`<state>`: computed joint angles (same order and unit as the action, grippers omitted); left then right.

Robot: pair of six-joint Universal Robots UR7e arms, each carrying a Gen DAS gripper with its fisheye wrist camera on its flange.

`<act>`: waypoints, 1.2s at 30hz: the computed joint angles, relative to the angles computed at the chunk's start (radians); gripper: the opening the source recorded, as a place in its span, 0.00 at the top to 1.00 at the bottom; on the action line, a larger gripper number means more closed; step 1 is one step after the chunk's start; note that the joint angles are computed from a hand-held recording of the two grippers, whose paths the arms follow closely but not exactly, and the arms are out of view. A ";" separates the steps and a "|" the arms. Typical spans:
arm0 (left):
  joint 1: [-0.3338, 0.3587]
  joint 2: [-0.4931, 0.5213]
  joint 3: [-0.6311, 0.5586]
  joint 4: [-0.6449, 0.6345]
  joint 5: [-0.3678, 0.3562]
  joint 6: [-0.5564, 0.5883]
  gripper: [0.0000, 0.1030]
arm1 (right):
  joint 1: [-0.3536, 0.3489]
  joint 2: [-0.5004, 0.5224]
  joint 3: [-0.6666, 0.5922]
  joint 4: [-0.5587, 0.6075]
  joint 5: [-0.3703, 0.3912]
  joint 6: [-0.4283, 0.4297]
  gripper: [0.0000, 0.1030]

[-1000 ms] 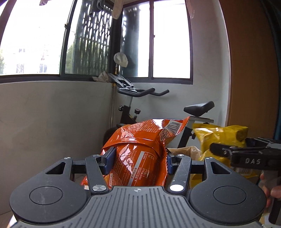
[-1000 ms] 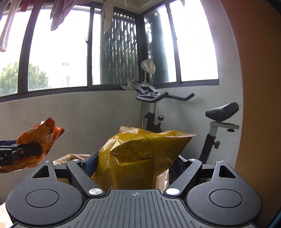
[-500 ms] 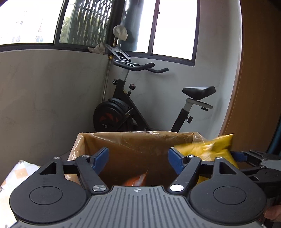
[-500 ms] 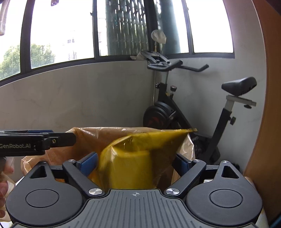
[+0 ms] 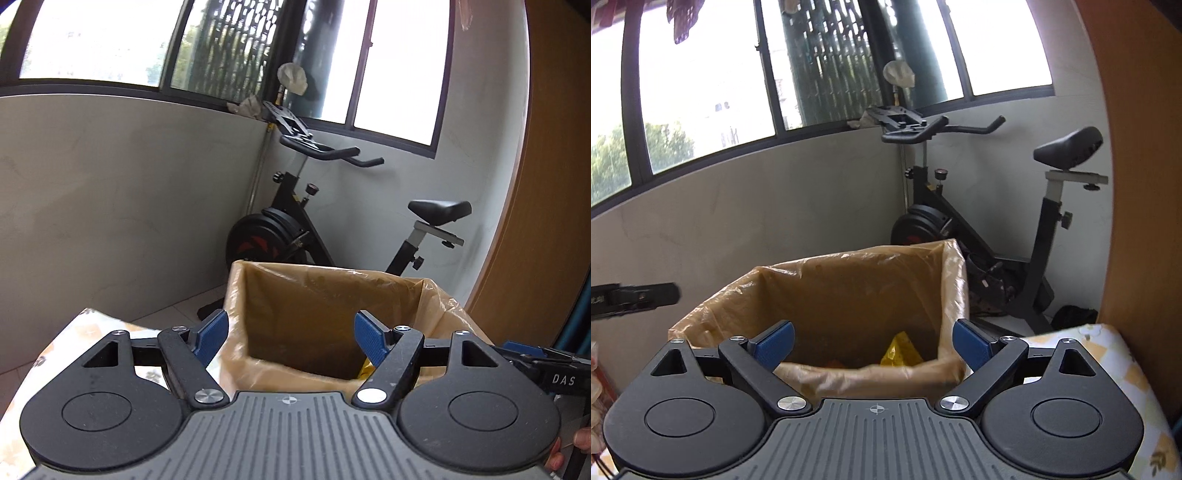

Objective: Organize snacks
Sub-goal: 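Return both tools to the snack pile and lower toward the packets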

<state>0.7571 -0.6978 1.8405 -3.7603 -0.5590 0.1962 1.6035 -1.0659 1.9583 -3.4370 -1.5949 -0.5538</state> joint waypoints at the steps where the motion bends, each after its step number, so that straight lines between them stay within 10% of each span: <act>1: -0.008 -0.008 0.026 -0.021 0.013 -0.005 0.25 | -0.008 -0.013 0.022 -0.015 0.011 0.009 0.12; 9: -0.069 -0.064 0.249 -0.031 0.125 -0.175 0.26 | -0.074 -0.062 0.190 -0.201 0.059 -0.006 0.12; 17: -0.054 -0.092 0.371 0.241 0.053 -0.503 0.27 | -0.121 -0.054 0.300 -0.304 0.012 -0.047 0.12; 36: 0.016 0.048 0.322 0.249 -0.156 -0.319 0.15 | -0.164 -0.038 0.341 -0.241 -0.120 0.027 0.12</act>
